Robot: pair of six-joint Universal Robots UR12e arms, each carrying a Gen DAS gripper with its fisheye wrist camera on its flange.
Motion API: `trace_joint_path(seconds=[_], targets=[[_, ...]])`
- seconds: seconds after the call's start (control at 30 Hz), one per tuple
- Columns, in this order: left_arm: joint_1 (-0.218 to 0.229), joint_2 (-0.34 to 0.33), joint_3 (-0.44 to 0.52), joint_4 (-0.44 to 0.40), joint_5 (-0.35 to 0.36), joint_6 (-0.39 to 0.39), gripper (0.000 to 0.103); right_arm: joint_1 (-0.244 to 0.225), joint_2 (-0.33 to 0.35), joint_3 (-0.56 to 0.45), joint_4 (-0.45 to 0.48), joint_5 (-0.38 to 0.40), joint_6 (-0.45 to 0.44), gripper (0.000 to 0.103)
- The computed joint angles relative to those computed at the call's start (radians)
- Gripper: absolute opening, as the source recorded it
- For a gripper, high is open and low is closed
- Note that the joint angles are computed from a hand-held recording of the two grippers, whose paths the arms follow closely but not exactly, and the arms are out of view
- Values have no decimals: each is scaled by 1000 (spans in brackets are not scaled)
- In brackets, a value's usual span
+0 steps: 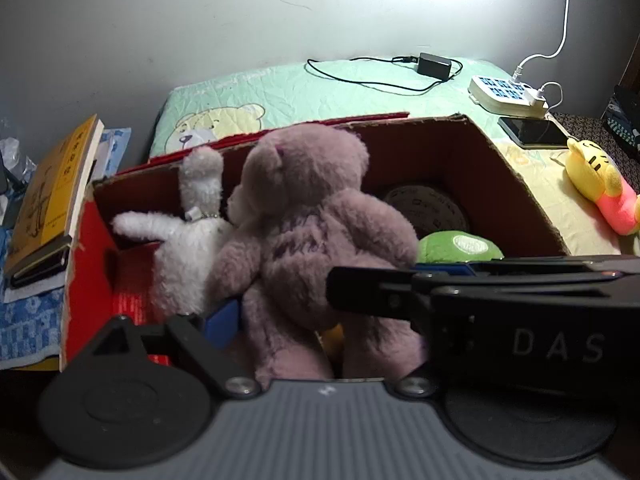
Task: Organize objects
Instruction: 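Lower the teddy bear into the box and open the right gripper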
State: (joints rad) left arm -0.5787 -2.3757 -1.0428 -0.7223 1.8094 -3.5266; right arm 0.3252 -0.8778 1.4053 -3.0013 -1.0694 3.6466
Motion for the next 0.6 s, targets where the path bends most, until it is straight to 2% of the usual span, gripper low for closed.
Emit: trace_joint_path(seconds=[0.1, 0.37, 0.6], targets=[[-5, -10, 13, -4, 20, 17, 95, -1, 4, -4, 1, 0, 0, 30], [-6, -20, 32, -25, 14, 18, 100, 0, -6, 6, 12, -27, -24, 30], [-10, -21, 40, -42, 25, 11, 101, 1, -21, 23, 18, -54, -24, 32]])
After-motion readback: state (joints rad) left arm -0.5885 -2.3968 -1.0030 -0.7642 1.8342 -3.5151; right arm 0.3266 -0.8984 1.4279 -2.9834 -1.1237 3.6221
